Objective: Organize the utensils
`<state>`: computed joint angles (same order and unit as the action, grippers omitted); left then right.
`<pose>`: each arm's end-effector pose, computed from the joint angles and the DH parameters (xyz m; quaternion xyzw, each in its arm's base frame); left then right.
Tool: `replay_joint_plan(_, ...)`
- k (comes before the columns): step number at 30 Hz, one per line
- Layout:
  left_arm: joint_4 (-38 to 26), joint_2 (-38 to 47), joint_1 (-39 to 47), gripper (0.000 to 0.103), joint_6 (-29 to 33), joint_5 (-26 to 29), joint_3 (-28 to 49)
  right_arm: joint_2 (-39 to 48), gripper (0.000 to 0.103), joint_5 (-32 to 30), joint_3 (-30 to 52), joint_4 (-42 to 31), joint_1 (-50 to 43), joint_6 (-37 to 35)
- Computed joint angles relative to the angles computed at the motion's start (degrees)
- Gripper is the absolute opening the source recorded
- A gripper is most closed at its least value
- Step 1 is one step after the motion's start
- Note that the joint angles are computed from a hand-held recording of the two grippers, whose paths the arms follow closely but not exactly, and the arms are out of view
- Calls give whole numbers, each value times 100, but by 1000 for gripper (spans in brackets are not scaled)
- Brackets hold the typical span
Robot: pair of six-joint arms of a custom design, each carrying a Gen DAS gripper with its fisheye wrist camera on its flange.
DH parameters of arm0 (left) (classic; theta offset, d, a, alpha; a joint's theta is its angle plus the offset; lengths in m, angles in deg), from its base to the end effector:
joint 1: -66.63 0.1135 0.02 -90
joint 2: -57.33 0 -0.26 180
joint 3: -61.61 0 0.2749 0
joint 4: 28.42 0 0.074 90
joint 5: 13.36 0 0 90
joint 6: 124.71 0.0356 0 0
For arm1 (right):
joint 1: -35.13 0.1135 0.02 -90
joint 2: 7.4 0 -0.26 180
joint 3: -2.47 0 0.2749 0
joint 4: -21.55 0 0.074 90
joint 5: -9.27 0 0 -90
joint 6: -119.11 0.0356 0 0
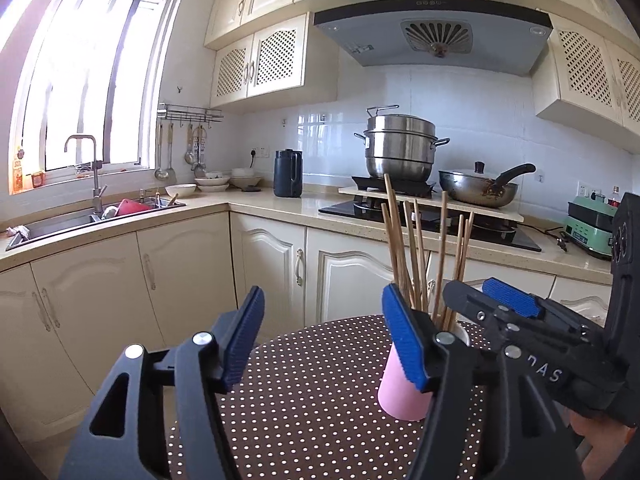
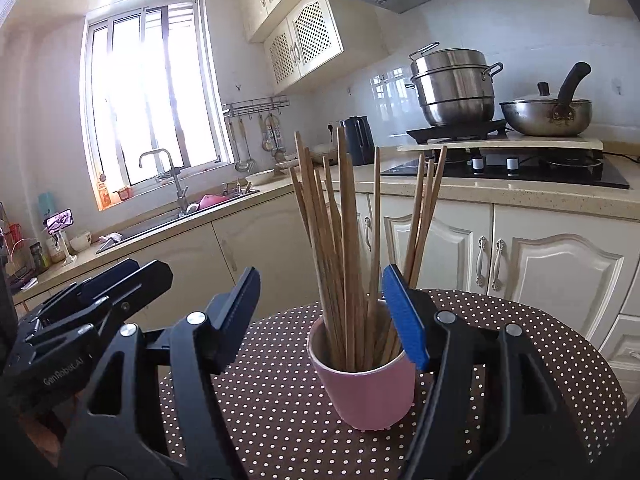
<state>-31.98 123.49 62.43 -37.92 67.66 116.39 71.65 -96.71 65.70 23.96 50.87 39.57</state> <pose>0.2895 -0.0157 0.2689 -0.0409 0.7910 0.0227 0.6100 0.3250 0.1018 0.2687 -0.1218 0.7724 0.2453 0.5730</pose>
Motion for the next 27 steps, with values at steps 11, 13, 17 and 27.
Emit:
replay_joint_plan(11, -1440, -2679, -260, 71, 322, -852, -641, -2383, 66, 1034, -737, -1309, 772, -26)
replay_joint_plan(13, -1894, -3193, -333, 72, 298, -947, -627, -2986, 72, 1371, -850, -1699, 1070, -17)
replay_joint_plan(17, -2752, -4046, -424, 76, 258, -960, -494, -3837, 79, 2244, -912, -2389, 1777, -68)
replay_joint_plan(27, -4113, -5350, -2345, 83, 334, -2947, -152, -4919, 91, 5104, -1099, -3024, 4201, -377)
